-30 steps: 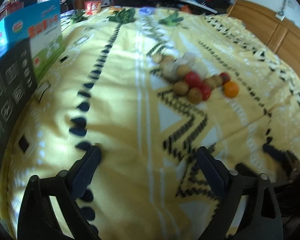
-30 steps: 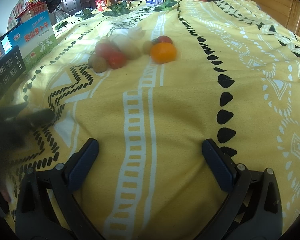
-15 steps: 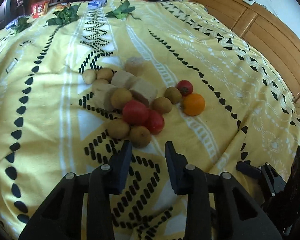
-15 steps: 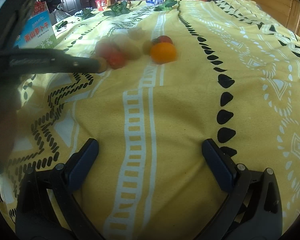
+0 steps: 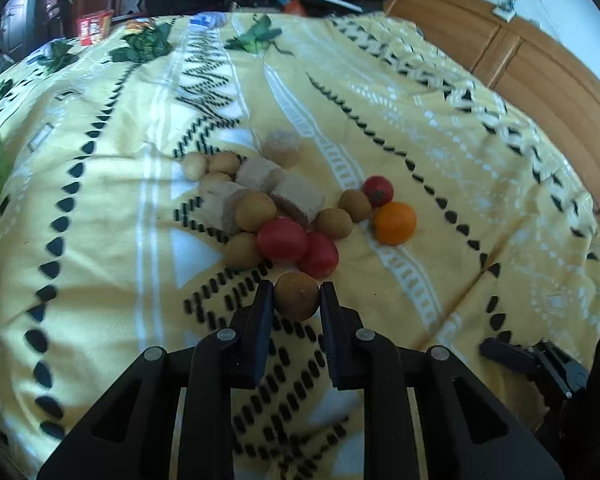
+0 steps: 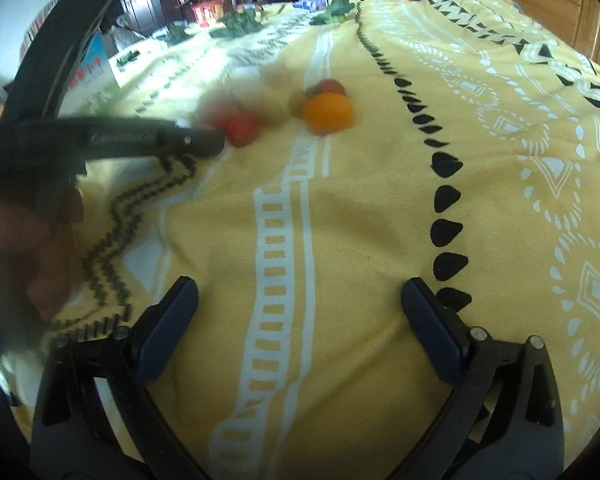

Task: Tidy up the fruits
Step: 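Reach the left gripper to the fruit pile and grasp a brown kiwi, then grasp a red tomato from the pile with the right gripper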

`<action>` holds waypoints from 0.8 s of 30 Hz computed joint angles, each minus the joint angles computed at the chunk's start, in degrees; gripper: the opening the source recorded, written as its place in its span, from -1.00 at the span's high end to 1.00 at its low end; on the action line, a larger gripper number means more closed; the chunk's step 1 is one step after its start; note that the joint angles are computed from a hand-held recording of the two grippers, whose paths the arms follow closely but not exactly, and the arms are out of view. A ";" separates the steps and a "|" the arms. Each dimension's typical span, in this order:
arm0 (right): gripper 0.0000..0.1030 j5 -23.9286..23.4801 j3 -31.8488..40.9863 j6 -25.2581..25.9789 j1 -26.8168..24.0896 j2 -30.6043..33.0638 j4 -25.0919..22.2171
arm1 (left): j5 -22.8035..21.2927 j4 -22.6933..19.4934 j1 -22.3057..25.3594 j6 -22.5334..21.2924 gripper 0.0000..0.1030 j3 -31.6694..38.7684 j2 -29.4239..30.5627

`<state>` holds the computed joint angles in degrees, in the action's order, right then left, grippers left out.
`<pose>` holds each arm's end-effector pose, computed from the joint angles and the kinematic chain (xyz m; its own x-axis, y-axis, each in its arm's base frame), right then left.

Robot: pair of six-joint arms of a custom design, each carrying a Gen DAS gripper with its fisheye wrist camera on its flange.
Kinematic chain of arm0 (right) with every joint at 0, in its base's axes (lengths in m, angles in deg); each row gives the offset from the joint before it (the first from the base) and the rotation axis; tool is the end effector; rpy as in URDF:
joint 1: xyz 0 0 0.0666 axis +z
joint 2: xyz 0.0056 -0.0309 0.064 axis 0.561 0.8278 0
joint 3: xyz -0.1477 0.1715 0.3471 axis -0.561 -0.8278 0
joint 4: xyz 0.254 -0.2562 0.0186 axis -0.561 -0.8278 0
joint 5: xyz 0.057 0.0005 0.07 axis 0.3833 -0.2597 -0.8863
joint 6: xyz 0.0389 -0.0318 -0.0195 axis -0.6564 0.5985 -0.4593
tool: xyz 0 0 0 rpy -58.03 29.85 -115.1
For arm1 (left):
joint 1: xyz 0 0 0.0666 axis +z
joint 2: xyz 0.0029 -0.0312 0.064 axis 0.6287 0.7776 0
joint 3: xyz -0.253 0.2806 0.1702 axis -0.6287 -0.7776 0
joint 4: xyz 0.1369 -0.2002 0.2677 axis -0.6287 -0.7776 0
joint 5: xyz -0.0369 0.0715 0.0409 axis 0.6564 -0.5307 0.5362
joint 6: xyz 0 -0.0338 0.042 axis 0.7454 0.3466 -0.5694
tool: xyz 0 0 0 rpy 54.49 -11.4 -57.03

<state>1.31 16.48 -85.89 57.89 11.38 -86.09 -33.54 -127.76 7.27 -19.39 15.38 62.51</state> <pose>0.2698 0.1124 0.4762 -0.7992 0.1245 -0.5881 0.0398 0.9871 0.1550 0.3533 -0.2288 0.4658 -0.7511 0.3166 -0.5793 0.5430 0.7954 -0.2693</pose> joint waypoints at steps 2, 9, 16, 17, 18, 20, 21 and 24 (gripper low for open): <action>-0.44 -3.28 0.76 -0.07 -0.68 -0.72 0.94 | 1.10 0.42 1.41 1.16 0.56 -0.93 -2.47; -0.18 -10.44 6.95 2.97 -2.71 4.35 4.72 | 2.67 -1.58 6.43 2.47 0.56 -2.49 -7.65; 0.27 -11.31 9.85 4.08 -10.08 9.19 4.17 | 4.53 -2.64 8.47 1.48 0.56 -2.12 -9.12; 0.27 -11.33 10.01 4.08 -10.97 9.89 3.47 | 4.72 -2.41 8.56 1.54 0.56 -2.13 -9.06; 0.27 -10.74 10.30 4.04 -11.51 10.44 2.73 | 4.82 -2.30 8.68 1.49 0.56 -2.19 -9.09; 0.27 -11.36 10.86 3.80 -11.98 10.58 2.39 | 4.95 -2.04 8.93 1.62 0.56 -2.44 -9.02; 0.27 -12.59 10.93 3.50 -11.67 10.16 2.99 | 5.03 -1.91 9.10 1.84 0.56 -2.63 -9.00; 0.28 -14.59 11.04 5.29 -9.07 10.01 3.86 | 5.24 -1.83 9.37 2.46 0.56 -2.85 -8.71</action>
<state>-13.28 27.52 -80.60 48.83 21.39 -82.23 -28.30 -129.59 16.64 -16.93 12.53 53.80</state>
